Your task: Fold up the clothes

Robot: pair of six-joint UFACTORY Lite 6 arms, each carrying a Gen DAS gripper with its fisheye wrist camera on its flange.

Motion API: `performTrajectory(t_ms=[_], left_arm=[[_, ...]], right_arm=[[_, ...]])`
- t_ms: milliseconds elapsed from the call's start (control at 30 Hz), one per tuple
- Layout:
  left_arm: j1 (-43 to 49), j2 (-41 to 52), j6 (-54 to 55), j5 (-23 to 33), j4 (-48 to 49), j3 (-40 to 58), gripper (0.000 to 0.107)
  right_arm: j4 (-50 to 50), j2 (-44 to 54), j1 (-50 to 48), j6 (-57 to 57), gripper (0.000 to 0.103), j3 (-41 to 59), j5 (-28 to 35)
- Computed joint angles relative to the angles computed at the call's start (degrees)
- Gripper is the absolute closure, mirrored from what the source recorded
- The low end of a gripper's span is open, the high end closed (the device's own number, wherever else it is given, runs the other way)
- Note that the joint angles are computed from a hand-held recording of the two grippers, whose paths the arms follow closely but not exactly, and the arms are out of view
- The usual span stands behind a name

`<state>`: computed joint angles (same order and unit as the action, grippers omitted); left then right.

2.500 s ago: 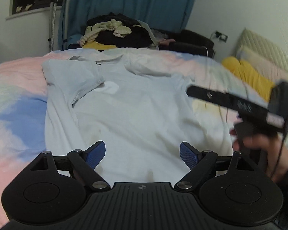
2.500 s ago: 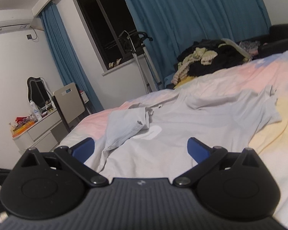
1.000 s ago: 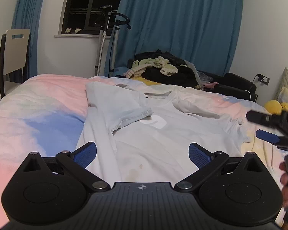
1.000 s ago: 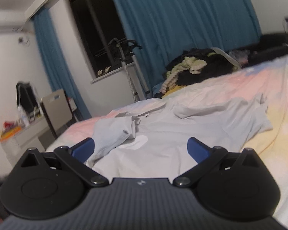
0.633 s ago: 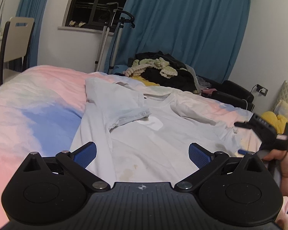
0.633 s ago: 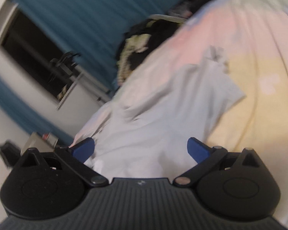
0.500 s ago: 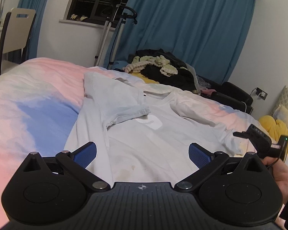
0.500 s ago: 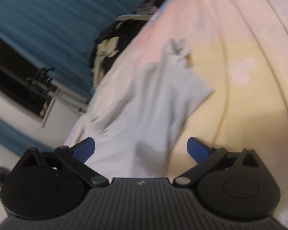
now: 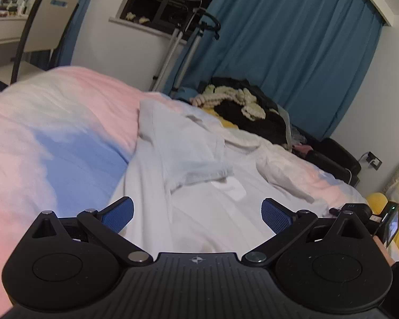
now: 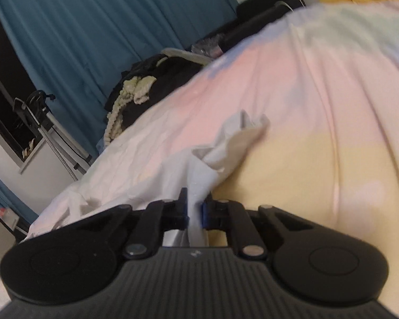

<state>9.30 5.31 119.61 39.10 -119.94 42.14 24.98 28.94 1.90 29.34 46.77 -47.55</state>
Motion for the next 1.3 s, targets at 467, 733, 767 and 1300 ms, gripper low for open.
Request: performTrajectory(t_ms=[467, 733, 767, 1300], left_arm=[[3.7, 4.0, -3.9, 3.2, 3.3, 2.1, 0.004], [2.5, 8.3, -0.4, 3.5, 0.9, 4.6, 0.004], [2.6, 8.1, -0.2, 3.7, 0.8, 4.5, 0.004], [0.4, -1.9, 8.4, 7.8, 2.2, -4.5, 0.004]], right_arm=[[23.3, 27.2, 25.6, -55.4, 0.089, 49.0, 16.7], [18.0, 20.6, 28.0, -49.3, 0.058, 41.4, 17.0], [17.1, 17.7, 28.6, -48.1, 0.058, 38.1, 16.1], [43.2, -19.1, 51.4, -47.7, 0.058, -4.5, 1.9]])
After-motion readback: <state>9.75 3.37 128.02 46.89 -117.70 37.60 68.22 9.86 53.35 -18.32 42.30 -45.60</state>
